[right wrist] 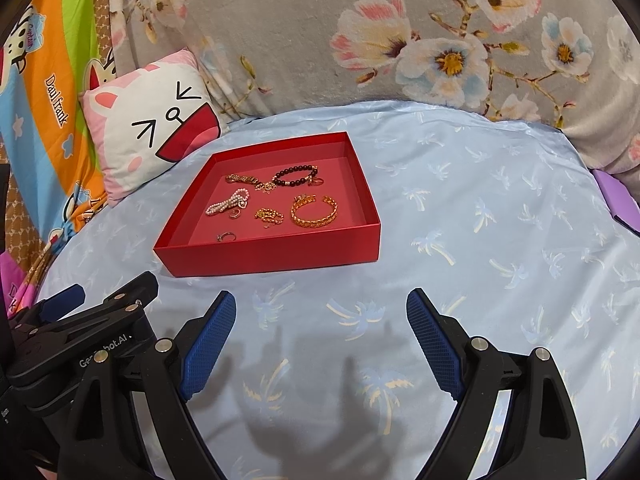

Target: Organize jewelry

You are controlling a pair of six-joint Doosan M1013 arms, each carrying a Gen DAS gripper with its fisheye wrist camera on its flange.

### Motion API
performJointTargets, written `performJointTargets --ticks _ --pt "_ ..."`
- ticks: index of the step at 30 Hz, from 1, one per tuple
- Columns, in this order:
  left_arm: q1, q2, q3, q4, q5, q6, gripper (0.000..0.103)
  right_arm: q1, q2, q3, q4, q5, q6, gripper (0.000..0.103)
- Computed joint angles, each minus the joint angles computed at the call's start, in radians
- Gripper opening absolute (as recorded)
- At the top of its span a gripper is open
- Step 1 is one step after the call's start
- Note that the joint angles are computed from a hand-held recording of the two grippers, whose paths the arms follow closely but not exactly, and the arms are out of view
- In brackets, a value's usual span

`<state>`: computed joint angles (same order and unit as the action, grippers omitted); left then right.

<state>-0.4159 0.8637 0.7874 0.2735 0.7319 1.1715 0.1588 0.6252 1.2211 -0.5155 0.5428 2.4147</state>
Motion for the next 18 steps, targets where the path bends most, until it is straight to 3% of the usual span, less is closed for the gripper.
performJointTargets --ticks 18 --pt "-0.011 -0.008 0.016 0.072 0.006 -0.081 0.095 0.001 0.001 -0.006 0.007 0.007 -0.009 0.086"
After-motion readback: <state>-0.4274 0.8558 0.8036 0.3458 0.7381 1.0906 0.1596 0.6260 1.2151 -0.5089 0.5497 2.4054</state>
